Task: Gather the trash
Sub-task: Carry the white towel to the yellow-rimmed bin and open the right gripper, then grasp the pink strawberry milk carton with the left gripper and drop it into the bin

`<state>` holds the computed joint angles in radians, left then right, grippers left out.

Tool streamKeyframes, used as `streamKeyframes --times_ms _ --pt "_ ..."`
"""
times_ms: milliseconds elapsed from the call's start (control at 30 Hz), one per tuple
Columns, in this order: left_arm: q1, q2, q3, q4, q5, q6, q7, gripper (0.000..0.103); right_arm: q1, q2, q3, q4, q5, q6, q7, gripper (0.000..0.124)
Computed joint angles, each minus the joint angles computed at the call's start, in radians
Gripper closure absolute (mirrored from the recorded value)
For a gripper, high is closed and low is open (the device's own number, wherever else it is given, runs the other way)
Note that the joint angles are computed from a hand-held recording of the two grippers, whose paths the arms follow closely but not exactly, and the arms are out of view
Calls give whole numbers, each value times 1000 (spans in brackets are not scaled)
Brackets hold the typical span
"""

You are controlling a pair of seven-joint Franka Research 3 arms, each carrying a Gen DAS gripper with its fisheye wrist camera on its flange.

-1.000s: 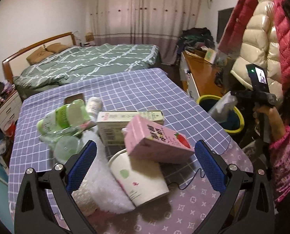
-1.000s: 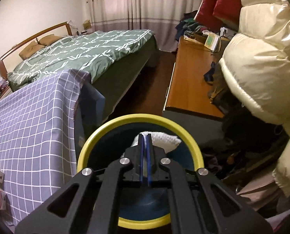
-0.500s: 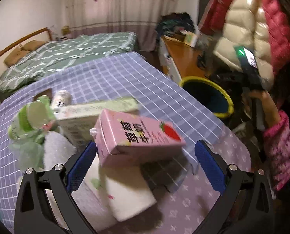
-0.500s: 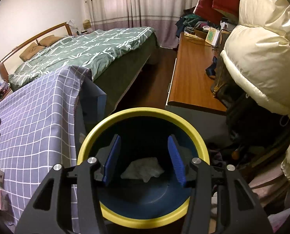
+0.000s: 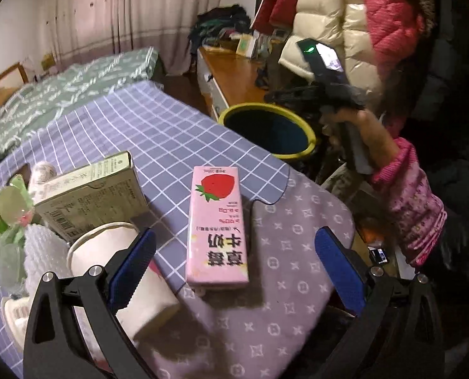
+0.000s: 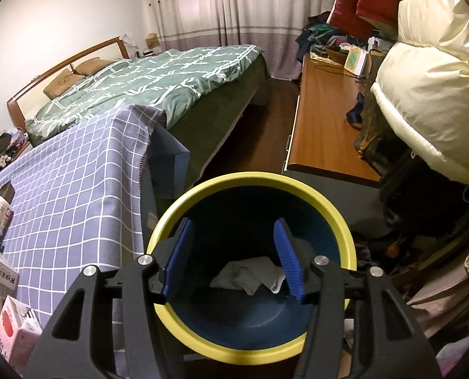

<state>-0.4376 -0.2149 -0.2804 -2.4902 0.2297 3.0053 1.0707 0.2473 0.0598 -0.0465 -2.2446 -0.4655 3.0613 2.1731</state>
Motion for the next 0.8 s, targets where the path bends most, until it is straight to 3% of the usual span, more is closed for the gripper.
streamKeyframes --times_ms 67,133,167,233,433,533,700,800 --pt "-30 44 32 41 -57 -44 50 4 -1 -2 4 -3 16 4 -11 72" --pt "-30 99 27 92 -87 -89 77 5 -4 -7 9 -10 37 10 -33 72" --pt "-15 115 12 109 -68 -106 56 5 -5 -8 12 -12 46 11 -42 72" --pt "14 159 -13 158 -6 -156 -11 17 -6 -10 15 -15 60 14 -56 72" --pt "26 247 -27 272 166 -316 -175 35 -17 -27 27 -41 122 35 -116 72" --pt "28 274 -26 297 145 -339 -172 52 -27 -39 37 -60 170 48 -162 72" --pt "23 277 -25 308 162 -328 -194 53 -44 -74 60 -109 294 77 -274 72" --pt "16 283 -27 337 189 -316 -208 53 -73 -107 82 -150 293 104 -271 72"
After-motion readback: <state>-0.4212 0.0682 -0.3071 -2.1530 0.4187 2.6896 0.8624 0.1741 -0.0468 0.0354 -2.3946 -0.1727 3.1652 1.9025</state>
